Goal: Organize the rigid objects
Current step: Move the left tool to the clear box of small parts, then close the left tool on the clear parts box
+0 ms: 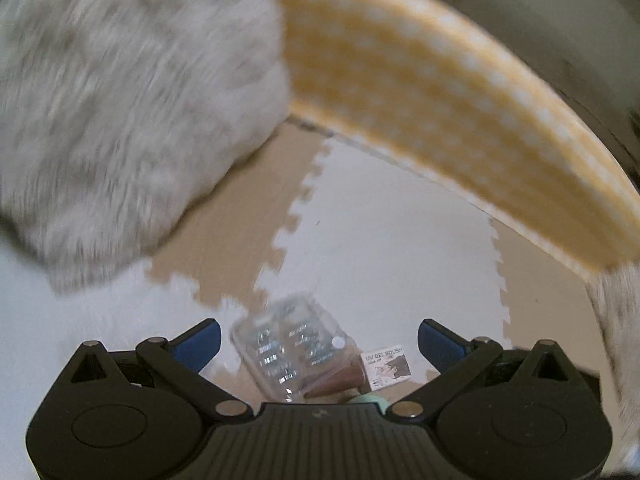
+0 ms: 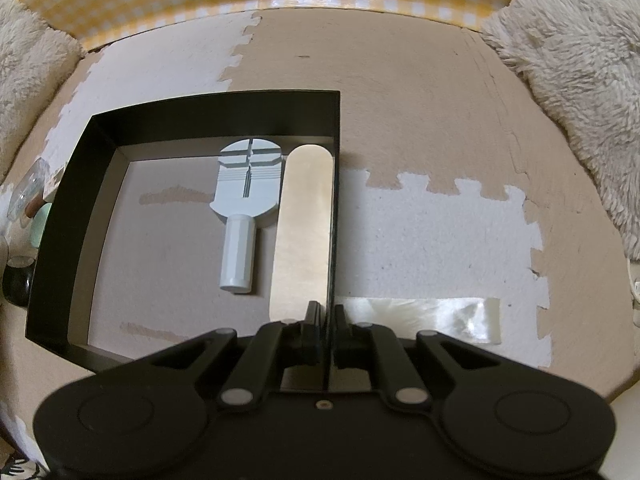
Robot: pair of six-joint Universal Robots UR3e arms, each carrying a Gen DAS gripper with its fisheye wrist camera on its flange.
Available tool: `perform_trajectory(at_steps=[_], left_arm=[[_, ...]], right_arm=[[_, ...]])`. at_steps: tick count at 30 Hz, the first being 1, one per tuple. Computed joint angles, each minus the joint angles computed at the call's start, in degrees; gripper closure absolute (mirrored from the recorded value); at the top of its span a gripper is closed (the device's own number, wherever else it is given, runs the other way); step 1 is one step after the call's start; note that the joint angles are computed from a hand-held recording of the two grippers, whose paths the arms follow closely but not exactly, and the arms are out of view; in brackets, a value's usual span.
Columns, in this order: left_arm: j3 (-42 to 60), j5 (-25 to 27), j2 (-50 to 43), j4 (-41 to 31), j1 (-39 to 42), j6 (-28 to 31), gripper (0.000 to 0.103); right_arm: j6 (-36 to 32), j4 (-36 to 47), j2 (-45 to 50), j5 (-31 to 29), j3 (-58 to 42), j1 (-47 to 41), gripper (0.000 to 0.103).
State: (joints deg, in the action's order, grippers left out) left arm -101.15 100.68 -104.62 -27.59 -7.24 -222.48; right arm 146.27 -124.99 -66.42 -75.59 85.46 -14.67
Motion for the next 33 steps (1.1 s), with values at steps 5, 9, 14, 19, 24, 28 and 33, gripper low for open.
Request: perform_trajectory(at_steps=[5, 9, 14, 19, 24, 28, 33], left_arm=[[1.14, -0.88, -2.75, -1.05, 0.95, -5.86, 0.0], [3.21, -0.8, -5.53, -2.47, 1.32, -9.46, 0.0], [6.81, -0.06, -8.91, -3.61, 1.14, -9.33, 0.0], [7.85, -1.27, -11.6, 0.33, 1.42, -6.49, 0.0], [9.24, -0.95, -13.7, 1.17, 1.72, -2.12, 0.001], [11.22, -0.75, -15.45, -1.39, 2.02, -1.58, 0.005], [14.51, 2.52, -16.73, -6.02, 0.58, 2.67, 0.015]], right_arm=[[-0.48, -0.08, -0.02, -0.86, -0.15, 0.56, 0.095], [-0.58, 0.3, 0.06, -1.27, -0.52, 0.73, 0.095], [-0.45, 0.28, 0.23, -2.31, -0.88, 1.34, 0.095], [-0.45, 0.4, 0.23, -2.92, -1.05, 1.67, 0.094], [-0.45, 0.16, 0.15, -3.26, -0.86, 1.86, 0.094], [-0.46, 0.13, 0.1, -3.28, -0.8, 1.87, 0.094], [-0.47, 0.31, 0.09, -2.89, -0.82, 1.63, 0.094]])
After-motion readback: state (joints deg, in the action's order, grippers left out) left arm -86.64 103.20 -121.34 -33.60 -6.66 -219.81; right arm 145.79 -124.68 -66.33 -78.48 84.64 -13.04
